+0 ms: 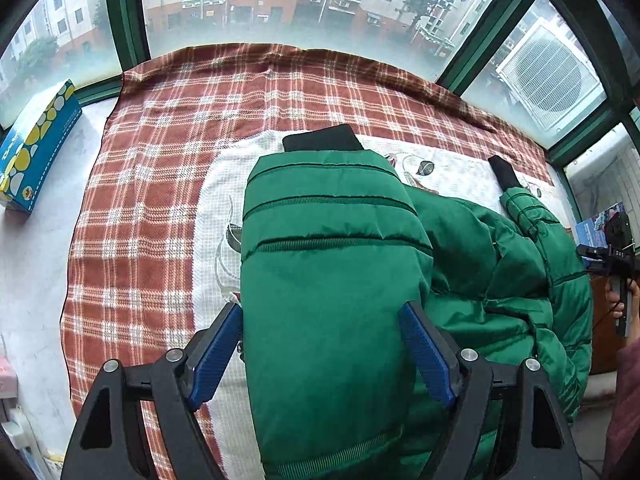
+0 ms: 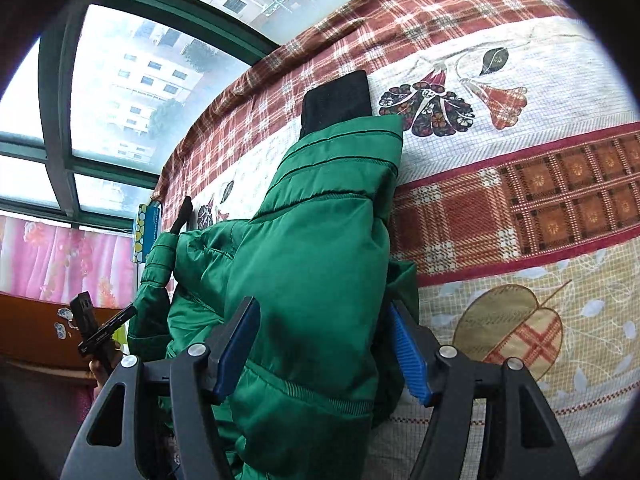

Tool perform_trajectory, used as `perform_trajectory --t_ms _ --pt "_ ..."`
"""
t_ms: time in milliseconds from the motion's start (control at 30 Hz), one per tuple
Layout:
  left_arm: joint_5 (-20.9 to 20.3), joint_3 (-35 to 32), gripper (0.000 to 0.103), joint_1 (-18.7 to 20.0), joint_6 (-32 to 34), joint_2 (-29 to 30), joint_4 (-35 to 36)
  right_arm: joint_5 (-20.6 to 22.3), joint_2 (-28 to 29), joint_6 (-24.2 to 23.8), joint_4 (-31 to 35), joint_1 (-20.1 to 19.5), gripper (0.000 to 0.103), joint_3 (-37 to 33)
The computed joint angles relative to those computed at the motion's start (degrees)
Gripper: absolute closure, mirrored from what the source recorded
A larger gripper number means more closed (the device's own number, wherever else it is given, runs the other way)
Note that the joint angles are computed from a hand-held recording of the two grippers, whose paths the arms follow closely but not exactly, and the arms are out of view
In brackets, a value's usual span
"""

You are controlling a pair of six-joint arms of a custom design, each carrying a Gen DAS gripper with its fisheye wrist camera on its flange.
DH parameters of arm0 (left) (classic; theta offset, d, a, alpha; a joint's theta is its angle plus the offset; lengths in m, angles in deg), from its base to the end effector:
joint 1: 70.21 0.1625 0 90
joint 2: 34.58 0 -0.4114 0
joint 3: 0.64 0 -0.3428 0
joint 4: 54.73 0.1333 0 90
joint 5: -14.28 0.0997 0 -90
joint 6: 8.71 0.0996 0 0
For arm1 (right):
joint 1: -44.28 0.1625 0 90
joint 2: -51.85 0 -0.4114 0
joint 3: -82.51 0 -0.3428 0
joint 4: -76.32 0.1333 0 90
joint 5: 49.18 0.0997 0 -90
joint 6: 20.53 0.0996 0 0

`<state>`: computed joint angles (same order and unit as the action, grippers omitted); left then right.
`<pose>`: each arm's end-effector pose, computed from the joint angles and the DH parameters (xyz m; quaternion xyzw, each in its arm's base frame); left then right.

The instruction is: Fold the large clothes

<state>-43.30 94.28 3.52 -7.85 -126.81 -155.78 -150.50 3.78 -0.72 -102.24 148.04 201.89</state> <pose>0.0567 -0.4721 0.4888 0.1225 0.9500 -0.1067 0.2665 0.2315 -0.4673 0.0801 -0.0667 -0.9817 0.1710 0.0503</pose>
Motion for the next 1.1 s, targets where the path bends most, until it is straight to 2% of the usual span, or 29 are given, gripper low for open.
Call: perform_trajectory --t_ms 67,200,267,300,333,367,400,433,500,533,600,700,833,900,967,1033,1067,1100 --pt "-1.5 -2.5 0.017 1.7 -0.7 3.3 0.3 1.9 1.0 -1.2 1.5 -0.8 0.032 -1.6" --pt "-3.8 -6.7 0.016 4.4 -2.8 8.3 1.6 -0.4 2.9 -3.1 3.3 0.4 0.029 -4.6" --pt "-4.7 -7.8 0.016 5.2 -4.1 9.6 1.7 -3.1 3.4 -4.4 2.1 1.7 0.033 -5.2" --pt "-5.2 -7.7 0.018 5.6 -4.2 9.8 1.0 -5.5 3.7 -4.8 2.2 2.8 0.044 -5.7" --pt "-5.2 -7.2 0.019 5.7 -4.1 9.8 -0.1 -7.4 3.9 -5.2 1.9 3.8 0.061 -6.0" --pt "-4.7 -5.7 0.031 5.3 -3.4 9.1 -2.4 -8.7 4.0 -5.6 1.5 4.4 0.065 -6.1" --pt "-3.5 -3.8 0.050 4.7 -2.4 8.0 -4.5 -10.4 4.1 -5.7 1.7 5.5 0.072 -6.4" --pt "-2.3 -2.2 0.055 3.9 -1.6 7.2 -6.2 -12.0 4.2 -5.8 1.8 6.6 0.077 -6.7" --pt "-0.1 1.2 0.079 2.1 -0.5 4.5 -9.0 -15.8 4.3 -6.0 1.8 9.1 0.081 -7.1" --pt "1.8 3.2 0.084 0.6 -0.4 2.5 -10.1 -17.7 4.2 -6.3 1.3 10.4 0.082 -7.0" --pt "6.0 6.8 0.091 -2.8 0.2 -1.4 -12.7 -21.7 3.5 -6.9 0.5 13.1 0.083 -6.4" --pt "14.1 11.5 0.093 -8.1 1.2 -8.3 -16.3 -28.3 0.6 -4.2 0.4 16.6 0.084 -3.5" --pt "24.1 12.3 0.093 -11.4 -1.4 -17.5 -12.4 -37.4 -4.7 1.2 0.5 20.2 0.084 3.4" --pt "25.9 10.5 0.093 -9.9 -2.9 -21.0 -8.8 -40.3 -7.4 6.1 1.5 21.1 0.084 7.3" --pt "25.9 8.1 0.093 -5.8 -3.9 -23.2 -5.4 -40.5 -10.3 10.9 1.7 20.8 0.084 11.9" --pt "23.5 5.7 0.092 1.0 -3.3 -23.8 -4.0 -39.2 -12.6 17.7 2.5 19.3 0.078 16.5" --pt "21.4 4.4 0.092 5.1 -2.4 -23.5 -3.3 -36.9 -13.6 20.5 2.7 17.8 0.078 18.6" --pt "19.1 3.3 0.091 8.8 -2.2 -23.1 -2.5 -34.2 -14.5 22.8 2.5 16.1 0.072 20.7"
